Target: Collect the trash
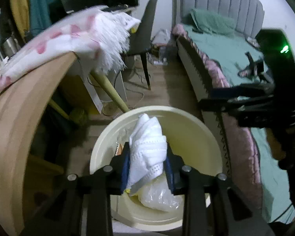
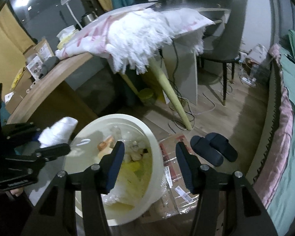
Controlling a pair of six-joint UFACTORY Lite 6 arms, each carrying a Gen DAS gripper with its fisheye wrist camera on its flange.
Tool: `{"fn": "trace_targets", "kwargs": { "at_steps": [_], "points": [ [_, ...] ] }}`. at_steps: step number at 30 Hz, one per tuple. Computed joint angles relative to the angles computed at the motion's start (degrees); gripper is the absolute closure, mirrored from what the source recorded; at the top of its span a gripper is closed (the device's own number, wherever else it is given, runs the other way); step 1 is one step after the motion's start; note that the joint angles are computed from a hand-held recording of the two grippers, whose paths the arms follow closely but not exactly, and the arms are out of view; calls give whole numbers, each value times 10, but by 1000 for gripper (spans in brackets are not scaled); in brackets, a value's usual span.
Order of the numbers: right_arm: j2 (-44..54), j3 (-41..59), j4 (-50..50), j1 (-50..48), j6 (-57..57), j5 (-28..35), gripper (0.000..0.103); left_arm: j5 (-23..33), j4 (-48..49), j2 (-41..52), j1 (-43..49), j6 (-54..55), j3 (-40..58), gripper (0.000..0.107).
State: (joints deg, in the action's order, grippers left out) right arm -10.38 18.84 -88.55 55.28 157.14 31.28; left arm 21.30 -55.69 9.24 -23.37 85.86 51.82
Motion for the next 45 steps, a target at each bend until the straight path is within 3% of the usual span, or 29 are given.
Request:
{"fn": "trace_targets", "kwargs": {
  "at_steps": [7,10,24,29,38,45],
  "points": [
    [17,5,43,18,-14,3,51,-5,55,55,-12,-67,28,33],
    [33,22,60,26,-27,5,51,6,37,54,2,-45,25,24],
    [144,188,202,95,-174,47,51,81,-32,-111,108,68,-66,19],
    [182,267,261,127,-238,86,45,148,-35,-182,201,96,-90,19],
    [255,421,323,165,-347,153,44,255,-54,-256,396,176,-102,19],
    [306,538,343,188,-420,203,43,368,-79,-236,562,228,-62,19]
  ]
}}
